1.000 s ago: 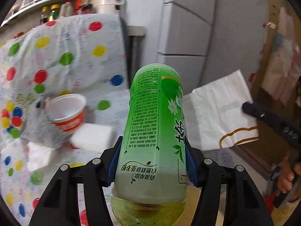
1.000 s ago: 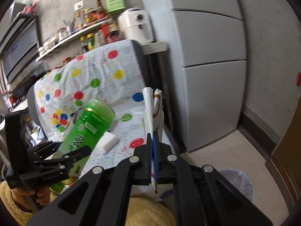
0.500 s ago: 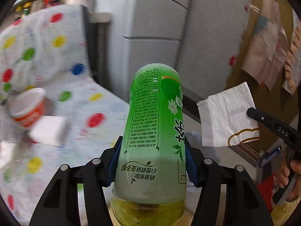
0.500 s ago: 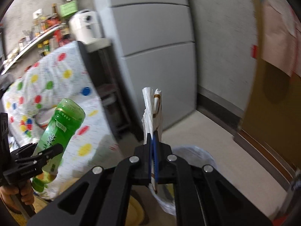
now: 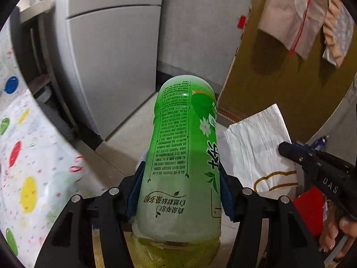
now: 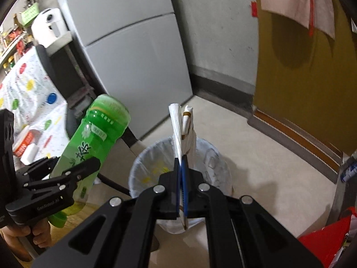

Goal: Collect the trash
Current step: 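Carry the bottle and paper wrapper to the bin and open both grippers, then return both grippers to the chair and grasp the grey cloth with the left gripper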

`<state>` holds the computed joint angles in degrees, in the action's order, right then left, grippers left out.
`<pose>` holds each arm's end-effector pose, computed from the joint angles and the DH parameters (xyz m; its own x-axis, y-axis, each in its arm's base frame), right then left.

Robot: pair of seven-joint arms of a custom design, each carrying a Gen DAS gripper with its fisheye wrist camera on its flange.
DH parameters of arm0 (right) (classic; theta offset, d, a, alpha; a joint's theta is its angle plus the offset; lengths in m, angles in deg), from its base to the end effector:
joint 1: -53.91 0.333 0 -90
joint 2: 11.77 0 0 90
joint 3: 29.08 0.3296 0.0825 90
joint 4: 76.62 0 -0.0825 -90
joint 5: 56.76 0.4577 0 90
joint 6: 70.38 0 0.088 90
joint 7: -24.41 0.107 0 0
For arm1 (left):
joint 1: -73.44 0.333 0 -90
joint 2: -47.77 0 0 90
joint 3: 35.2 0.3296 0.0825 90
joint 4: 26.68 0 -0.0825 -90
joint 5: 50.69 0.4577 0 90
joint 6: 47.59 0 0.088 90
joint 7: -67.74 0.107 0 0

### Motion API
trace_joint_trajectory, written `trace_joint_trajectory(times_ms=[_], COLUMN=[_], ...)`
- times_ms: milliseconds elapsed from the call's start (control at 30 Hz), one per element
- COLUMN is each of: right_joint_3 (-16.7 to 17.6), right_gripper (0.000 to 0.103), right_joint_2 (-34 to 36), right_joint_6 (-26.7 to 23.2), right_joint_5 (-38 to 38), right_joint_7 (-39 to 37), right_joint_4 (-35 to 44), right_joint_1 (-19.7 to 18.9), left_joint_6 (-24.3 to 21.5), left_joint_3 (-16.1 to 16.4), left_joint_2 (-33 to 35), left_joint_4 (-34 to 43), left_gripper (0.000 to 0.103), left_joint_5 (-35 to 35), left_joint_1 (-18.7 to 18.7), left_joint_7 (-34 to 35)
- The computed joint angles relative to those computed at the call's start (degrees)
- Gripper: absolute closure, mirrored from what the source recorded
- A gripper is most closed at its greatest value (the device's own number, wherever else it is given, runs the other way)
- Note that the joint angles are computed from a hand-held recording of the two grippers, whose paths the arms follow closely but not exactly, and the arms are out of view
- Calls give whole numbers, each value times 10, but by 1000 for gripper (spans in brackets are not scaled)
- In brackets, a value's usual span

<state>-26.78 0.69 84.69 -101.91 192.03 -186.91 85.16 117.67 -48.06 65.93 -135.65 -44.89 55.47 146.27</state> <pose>0.5766 0.4103 0.4072 -0.0728 -0.9807 -0.1817 -0.7447 0.1746 -0.6441 0.6302 -0.3695 0.3856 -0.4149 -0.9029 0.1126 -0.7431 0.2649 -0.6145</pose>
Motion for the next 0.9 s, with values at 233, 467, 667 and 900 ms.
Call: trace_joint_trajectory(times_ms=[233,467,667,900], right_joint_3=[-10,-16,-35,-46], right_gripper=[101,99,64,64], right_joint_2=[37,73,74,28], right_joint_6=[16,24,13,-14], right_joint_5=[42,108,118,-12], right_joint_7=[-23,-80,-92,2], right_joint_4=[17,46,54,55], right_joint_1=[-7,-10,11,41], left_joint_6=[-37,-31,-7,17], left_joint_3=[18,39,58,98], left_joint_2=[56,59,18,-63], left_joint_4=[65,72,33,-43], left_gripper=[34,27,27,27], left_joint_5=[29,66,96,213], left_joint_1=[-23,-38,-37,-44], left_joint_7=[-20,-66,-113,-234])
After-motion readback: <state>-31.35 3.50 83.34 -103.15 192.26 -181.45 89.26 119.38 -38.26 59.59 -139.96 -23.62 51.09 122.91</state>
